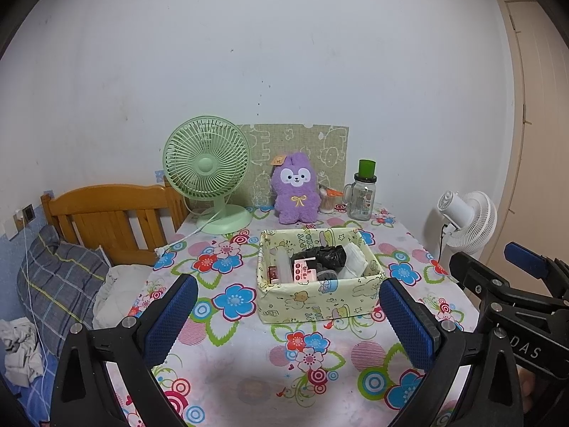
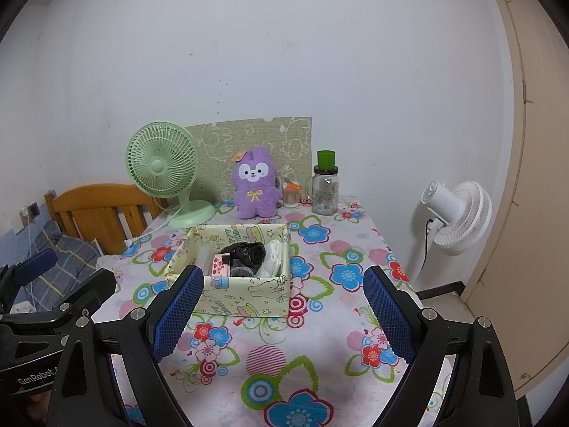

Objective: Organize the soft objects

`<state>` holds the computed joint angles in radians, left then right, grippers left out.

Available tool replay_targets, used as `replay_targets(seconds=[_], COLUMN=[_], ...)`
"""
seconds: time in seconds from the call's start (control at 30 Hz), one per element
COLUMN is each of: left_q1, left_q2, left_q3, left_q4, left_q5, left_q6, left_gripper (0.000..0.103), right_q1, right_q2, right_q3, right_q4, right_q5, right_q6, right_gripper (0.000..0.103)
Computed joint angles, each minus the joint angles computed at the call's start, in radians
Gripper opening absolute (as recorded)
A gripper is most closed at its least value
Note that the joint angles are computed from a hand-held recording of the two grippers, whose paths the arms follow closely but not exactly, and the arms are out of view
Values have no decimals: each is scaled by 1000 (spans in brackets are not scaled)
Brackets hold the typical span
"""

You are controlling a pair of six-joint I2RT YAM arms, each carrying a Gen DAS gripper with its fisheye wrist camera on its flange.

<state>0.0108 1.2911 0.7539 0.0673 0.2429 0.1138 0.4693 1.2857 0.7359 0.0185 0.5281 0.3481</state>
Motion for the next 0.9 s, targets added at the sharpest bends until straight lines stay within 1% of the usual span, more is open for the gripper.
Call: replay_targets(seconds=[0.9], left_q1=[0], left_q2=[-6], left_q3=[-7], left_q4=[8], left_q5=[-6], left_q6=[3], left_gripper=[103], right_q1=[-6], right_q2=[-12], right_q3=[-8], right_q4=[1], right_q5=[-11], right_q6=[6], right_gripper=[93])
